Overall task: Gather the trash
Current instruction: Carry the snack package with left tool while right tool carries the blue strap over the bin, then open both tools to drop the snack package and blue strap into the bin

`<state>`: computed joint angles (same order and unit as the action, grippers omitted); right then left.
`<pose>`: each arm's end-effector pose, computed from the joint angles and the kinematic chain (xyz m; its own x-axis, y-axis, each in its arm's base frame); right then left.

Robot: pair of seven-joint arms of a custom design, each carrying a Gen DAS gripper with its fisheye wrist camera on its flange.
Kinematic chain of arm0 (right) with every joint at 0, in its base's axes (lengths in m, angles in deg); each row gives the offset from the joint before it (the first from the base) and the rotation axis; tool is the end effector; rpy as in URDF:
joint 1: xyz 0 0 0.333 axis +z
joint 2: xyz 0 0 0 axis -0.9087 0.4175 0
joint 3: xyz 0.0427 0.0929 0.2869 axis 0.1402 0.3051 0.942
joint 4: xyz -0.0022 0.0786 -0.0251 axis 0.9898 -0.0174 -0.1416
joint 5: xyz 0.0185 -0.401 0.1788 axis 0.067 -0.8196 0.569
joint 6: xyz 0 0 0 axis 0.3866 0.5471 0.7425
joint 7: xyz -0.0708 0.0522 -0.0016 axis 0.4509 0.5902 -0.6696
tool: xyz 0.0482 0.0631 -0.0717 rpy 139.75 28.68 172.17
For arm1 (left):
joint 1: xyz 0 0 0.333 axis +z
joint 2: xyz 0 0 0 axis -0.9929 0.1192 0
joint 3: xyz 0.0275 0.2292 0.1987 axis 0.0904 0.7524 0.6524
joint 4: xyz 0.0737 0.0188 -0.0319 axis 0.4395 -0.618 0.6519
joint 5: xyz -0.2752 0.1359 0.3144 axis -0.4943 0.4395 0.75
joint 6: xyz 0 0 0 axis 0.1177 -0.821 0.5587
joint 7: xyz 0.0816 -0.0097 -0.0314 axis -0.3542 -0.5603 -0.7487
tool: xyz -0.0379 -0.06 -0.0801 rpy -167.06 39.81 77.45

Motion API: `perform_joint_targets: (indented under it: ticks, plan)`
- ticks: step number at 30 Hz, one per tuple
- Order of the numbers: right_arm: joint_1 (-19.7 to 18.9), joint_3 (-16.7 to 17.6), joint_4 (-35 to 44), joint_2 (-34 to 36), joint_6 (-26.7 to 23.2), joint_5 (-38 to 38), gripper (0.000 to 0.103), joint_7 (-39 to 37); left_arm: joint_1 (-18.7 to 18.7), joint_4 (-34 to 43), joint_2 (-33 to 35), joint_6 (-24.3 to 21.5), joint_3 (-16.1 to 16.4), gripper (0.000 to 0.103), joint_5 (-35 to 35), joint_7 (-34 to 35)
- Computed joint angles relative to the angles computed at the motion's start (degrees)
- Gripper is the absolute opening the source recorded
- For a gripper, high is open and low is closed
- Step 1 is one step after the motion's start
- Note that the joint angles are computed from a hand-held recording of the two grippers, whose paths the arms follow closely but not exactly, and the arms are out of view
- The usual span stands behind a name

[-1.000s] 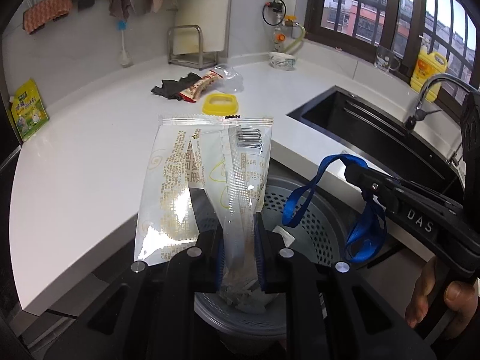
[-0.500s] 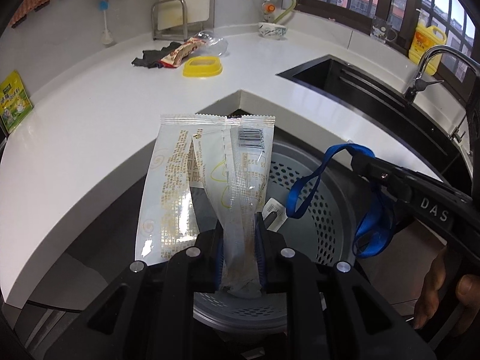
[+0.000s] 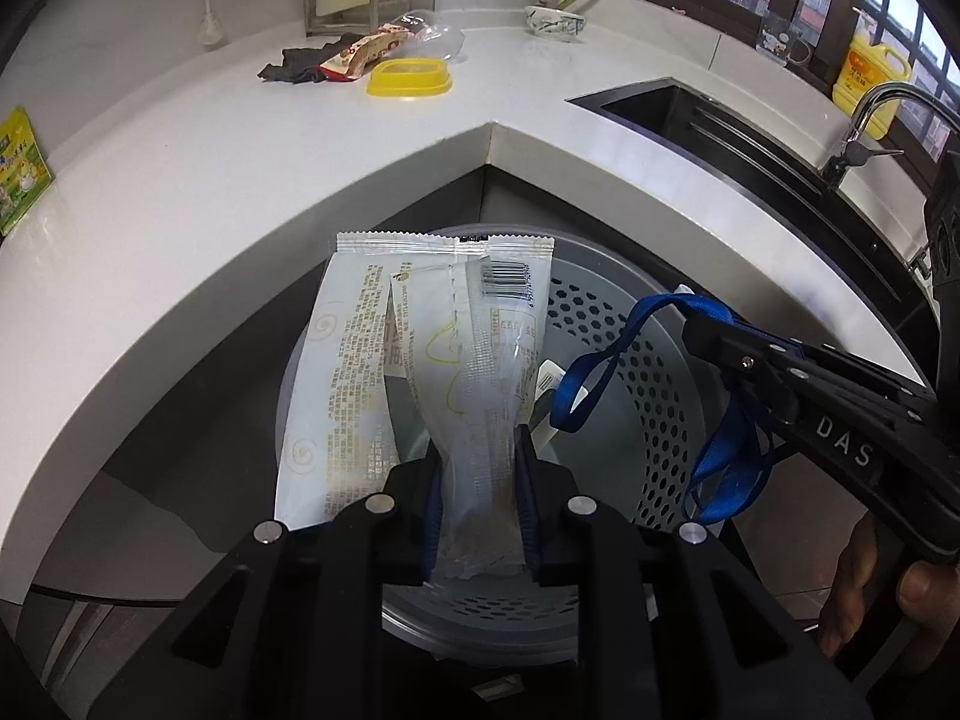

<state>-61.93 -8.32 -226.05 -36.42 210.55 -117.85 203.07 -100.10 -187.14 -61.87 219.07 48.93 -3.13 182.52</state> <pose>0.4230 0.2096 0.3432 -0.0931 -0.9661 -0.2410 -0.7555 0.2262 -0.6149 0.4606 -0.2051 0.3518 -0.4300 -0.8989 0.0841 -0.7715 0.3174 -0.5514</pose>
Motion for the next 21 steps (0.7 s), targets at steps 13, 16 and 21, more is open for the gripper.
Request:
perform_joint_targets:
  ticks: [13,16,21]
  plan:
    - [1.4,-1.1,0.6,1.4,-2.3,1.5,0.045,-1.0,1.4,-0.5,-0.5,0.4,-0.8,0.046,2.6,-2.7]
    - [0.4,-0.1,0.9,0.9,-3.0,-1.5,0.051,1.7,1.3,-1.0,-0.9,1.6,-0.6,0.064,2.9,-3.5]
    - [2.3,-1.9,1.0,0.9,-3.7,-2.0,0.051,1.7,1.6,-0.9,-0.8,1.4,-0.5,0.064,4.0,-4.6]
